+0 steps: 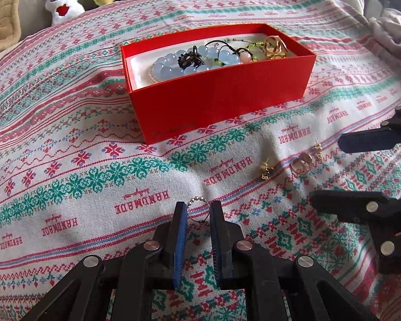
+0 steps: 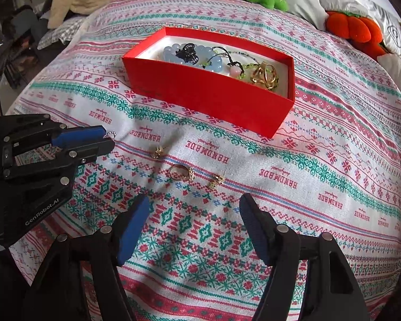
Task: Organize jewelry
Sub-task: 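Grasp the silver ring with the left tool while the right tool grasps a gold ring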
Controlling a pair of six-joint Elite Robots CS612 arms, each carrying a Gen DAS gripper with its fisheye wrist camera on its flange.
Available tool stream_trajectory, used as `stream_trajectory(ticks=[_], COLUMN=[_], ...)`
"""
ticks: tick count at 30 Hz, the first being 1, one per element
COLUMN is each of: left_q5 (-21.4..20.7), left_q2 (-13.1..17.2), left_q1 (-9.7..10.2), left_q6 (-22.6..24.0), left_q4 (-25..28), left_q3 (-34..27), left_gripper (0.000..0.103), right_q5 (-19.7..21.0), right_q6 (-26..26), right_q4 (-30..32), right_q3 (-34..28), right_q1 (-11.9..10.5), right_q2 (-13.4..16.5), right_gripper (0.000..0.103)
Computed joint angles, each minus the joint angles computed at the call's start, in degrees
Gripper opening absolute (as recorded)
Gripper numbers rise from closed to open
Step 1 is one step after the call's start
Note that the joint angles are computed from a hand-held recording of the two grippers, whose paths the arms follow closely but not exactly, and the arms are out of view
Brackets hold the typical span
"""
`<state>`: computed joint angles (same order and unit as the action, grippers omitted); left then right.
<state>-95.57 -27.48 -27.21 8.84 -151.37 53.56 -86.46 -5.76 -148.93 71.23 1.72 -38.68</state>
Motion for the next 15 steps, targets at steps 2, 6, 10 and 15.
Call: stream_trajectory(ticks=[2, 6, 10, 15], left_q5=[-0.23, -0.35, -0.29, -0.03], left_q2=[-0.20, -0.29, -0.30, -0.30], left_q1=[0.13, 0.24, 0.32, 0.31], left_q6=[-0.21, -0.18, -0.43, -0.88], left_q4=[-0.17, -0.20, 0.06, 0.57], left_q3=[0.44, 0.60, 0.67, 0.51], left_gripper=[0.012, 0.012, 0.012, 0.012], right_q5=[0.93, 2.28, 1.92, 1.88], right_q6=[0.03, 0.34, 0.16, -0.28], right_q4=[0.62, 2.86, 3.48, 3.95], right_q3=[-1.19, -3.36, -4.42, -5.30], right_q1=[0.08, 0.17, 0.32, 0.45], right_q2=[0.64, 1.85, 2.56, 2.99], right_gripper=[0.051, 0.041, 0.034, 0.024])
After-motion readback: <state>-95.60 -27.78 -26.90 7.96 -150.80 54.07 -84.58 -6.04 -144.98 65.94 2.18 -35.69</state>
